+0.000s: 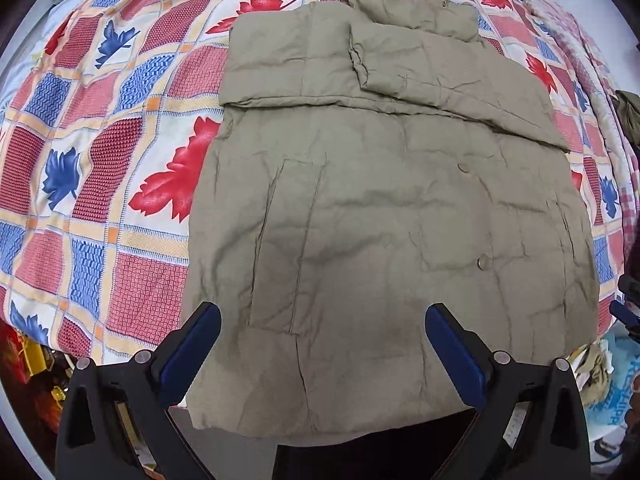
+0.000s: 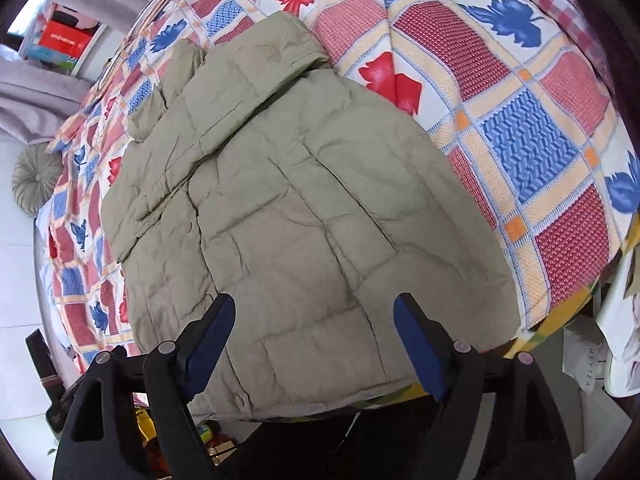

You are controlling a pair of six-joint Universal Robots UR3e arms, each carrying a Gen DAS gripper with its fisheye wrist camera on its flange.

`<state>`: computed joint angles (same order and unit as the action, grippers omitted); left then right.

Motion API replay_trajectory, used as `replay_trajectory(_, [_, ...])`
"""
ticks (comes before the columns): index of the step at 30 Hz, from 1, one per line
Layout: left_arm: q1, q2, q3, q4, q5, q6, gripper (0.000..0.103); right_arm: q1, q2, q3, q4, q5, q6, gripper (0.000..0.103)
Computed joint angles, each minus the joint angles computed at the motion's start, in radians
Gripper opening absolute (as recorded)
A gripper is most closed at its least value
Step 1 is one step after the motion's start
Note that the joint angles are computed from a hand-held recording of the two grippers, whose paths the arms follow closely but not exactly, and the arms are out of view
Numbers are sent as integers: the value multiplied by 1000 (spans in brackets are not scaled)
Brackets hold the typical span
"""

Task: Fold large clothes
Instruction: 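Grasp the jacket hem with both grippers and lift it toward the collar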

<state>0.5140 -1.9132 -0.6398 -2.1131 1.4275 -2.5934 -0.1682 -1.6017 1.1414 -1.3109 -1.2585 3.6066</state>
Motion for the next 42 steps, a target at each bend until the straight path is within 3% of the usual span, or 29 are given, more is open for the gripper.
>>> replay_trajectory(5, [28, 12, -31, -19, -8, 8, 102, -37, -70, 103, -44, 23, 17, 85])
replay_trajectory(9, [64, 41, -106, -7, -10, 16, 102, -129, -192, 282, -91, 63, 58, 85])
replay_trajectory(15, [157, 53, -187, -11, -32, 45, 102, -328, -332, 426, 27, 118, -21, 85])
replay_trajectory(25, [285, 27, -293, 58, 20, 76, 102, -441, -352, 494, -48, 6, -128, 85])
replay_trajectory(34, [379, 60, -419, -24, 9, 128, 102, -472, -425, 679, -37, 173, -145, 85])
replay_trajectory(42, [381, 115, -503, -106, -67, 159, 102, -459, -454, 781, -11, 409, -190, 85])
